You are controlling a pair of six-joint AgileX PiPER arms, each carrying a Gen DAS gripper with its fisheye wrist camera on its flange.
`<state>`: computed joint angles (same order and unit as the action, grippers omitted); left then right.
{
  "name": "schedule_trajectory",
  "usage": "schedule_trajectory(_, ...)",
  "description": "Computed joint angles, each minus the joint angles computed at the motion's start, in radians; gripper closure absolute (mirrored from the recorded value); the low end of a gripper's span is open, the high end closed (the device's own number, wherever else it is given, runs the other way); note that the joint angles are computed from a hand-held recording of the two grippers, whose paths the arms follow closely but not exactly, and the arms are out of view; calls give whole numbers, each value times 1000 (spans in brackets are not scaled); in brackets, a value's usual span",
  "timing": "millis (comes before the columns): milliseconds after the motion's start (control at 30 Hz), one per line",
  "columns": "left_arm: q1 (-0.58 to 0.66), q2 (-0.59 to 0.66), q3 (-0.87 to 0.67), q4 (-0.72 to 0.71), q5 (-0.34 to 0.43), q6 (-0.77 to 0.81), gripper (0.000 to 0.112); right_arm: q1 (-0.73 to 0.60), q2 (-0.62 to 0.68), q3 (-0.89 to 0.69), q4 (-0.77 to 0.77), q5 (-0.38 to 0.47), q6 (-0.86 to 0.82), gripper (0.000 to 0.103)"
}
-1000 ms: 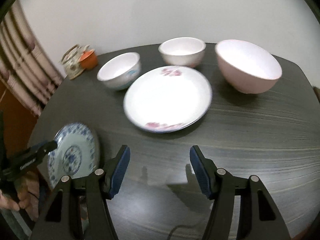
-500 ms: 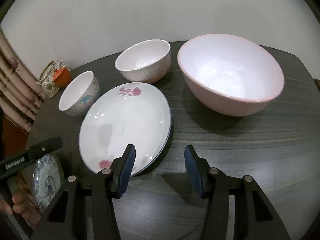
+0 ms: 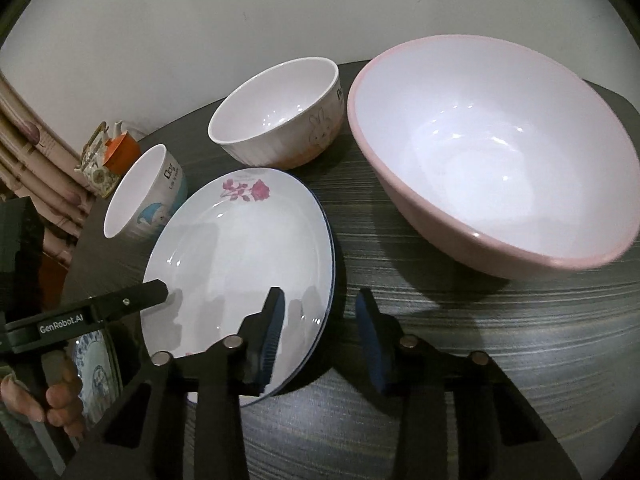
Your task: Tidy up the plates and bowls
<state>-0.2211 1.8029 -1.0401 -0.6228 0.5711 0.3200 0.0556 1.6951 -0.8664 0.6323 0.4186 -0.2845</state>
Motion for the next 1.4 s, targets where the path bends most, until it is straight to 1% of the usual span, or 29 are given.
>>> schedule_trajectory(33, 1, 15, -19, 7, 7, -1, 74, -1, 10, -7, 7, 2, -5, 74)
schedule_trajectory(233, -25, 41, -52, 50, -8, -38, 76, -10, 46, -33, 41, 6, -44, 78)
schedule_trajectory(267, -26, 50, -63, 45, -5, -34, 78, -11, 51, -37, 43, 6, -49, 78)
schedule_trajectory(300, -25, 56, -75, 52, 2, -38, 84, -10, 56, -41, 40, 6, -49, 79)
schedule_trajectory(367, -35, 61, -80, 69, -5, -49, 88, -11, 63, -48, 46, 12, -63, 83)
schedule_trajectory(400, -43, 63, -84, 87, -9, -65, 89, -10, 69, -53, 46, 15, -66, 86)
schedule_trajectory(433, -58, 73, -97, 105, -14, -90, 89, -13, 72, -56, 48, 21, -74, 87)
schedule_trajectory(567, -73, 79, -103, 121, -8, -108, 89, -10, 77, -63, 32, 29, -63, 88)
schedule_trajectory(767, -106, 63, -66, 126, -19, -118, 89, -20, 56, -52, -1, 67, -21, 88)
schedule_trajectory(833, -107, 61, -59, 112, -11, -107, 89, -25, 43, -38, -4, 77, -18, 88)
schedule_trajectory(967, -125, 37, -19, 109, -17, -106, 90, -25, 13, -7, -21, 96, 8, 88)
schedule_trajectory(1033, -146, 23, 13, 110, -31, -116, 90, -17, -4, 12, -33, 100, 29, 88)
schedule_trajectory(1167, -147, -11, 66, 91, -28, -88, 90, 0, -47, 56, -60, 111, 87, 88)
schedule_trajectory(1367, -178, -49, 140, 73, -55, -85, 91, 36, -118, 129, -87, 115, 155, 88)
schedule_trajectory(1400, -180, -42, 134, 72, -55, -86, 91, 44, -127, 138, -91, 113, 167, 88)
